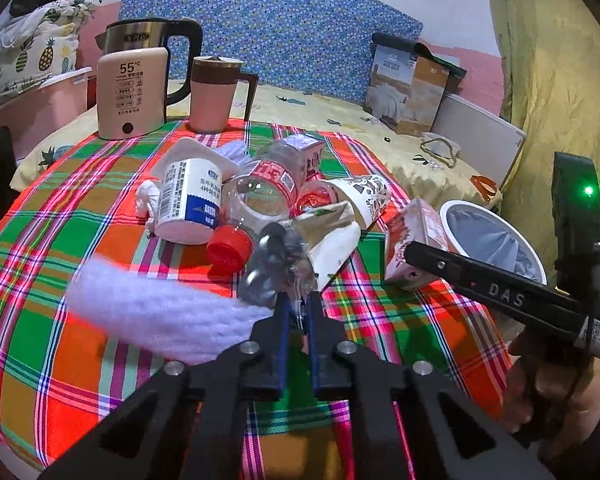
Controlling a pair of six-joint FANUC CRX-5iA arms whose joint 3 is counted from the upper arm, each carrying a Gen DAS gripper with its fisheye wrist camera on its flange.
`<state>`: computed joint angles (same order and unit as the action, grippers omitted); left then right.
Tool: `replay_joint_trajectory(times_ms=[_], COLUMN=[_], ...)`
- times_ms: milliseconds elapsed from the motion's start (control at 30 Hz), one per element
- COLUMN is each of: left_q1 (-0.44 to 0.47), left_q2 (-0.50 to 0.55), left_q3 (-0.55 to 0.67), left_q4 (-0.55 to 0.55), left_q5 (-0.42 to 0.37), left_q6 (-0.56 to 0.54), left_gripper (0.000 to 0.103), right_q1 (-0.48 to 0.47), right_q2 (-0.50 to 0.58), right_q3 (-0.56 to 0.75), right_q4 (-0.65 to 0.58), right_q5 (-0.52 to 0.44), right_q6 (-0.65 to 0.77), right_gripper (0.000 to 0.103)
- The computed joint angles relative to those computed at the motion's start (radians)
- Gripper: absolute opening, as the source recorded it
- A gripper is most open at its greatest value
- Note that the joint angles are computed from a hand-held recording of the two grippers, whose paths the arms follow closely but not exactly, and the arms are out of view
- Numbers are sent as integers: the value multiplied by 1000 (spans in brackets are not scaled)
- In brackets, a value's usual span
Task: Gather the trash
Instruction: 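Lift the carton with the right tool while the left tool grasps the foil blister pack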
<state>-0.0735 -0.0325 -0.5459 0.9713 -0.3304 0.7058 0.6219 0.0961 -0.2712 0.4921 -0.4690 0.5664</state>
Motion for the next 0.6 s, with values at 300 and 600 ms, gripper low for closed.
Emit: replay_joint_trajectory(times_ms=[300, 600], left_q1=[-74, -84], left_q2=[-41, -22], left_q3=[-44, -17], left_q4=[227, 250], left_q5=[93, 37], left_q6=[-217, -236], left_gripper=[7, 7], right_q1=[-16, -32], right_q2=[-44, -70], right_q3=[-55, -81], right_q4=[38, -7], right_q5=[40, 62], right_q6=[-38, -11], right_gripper=[43, 43])
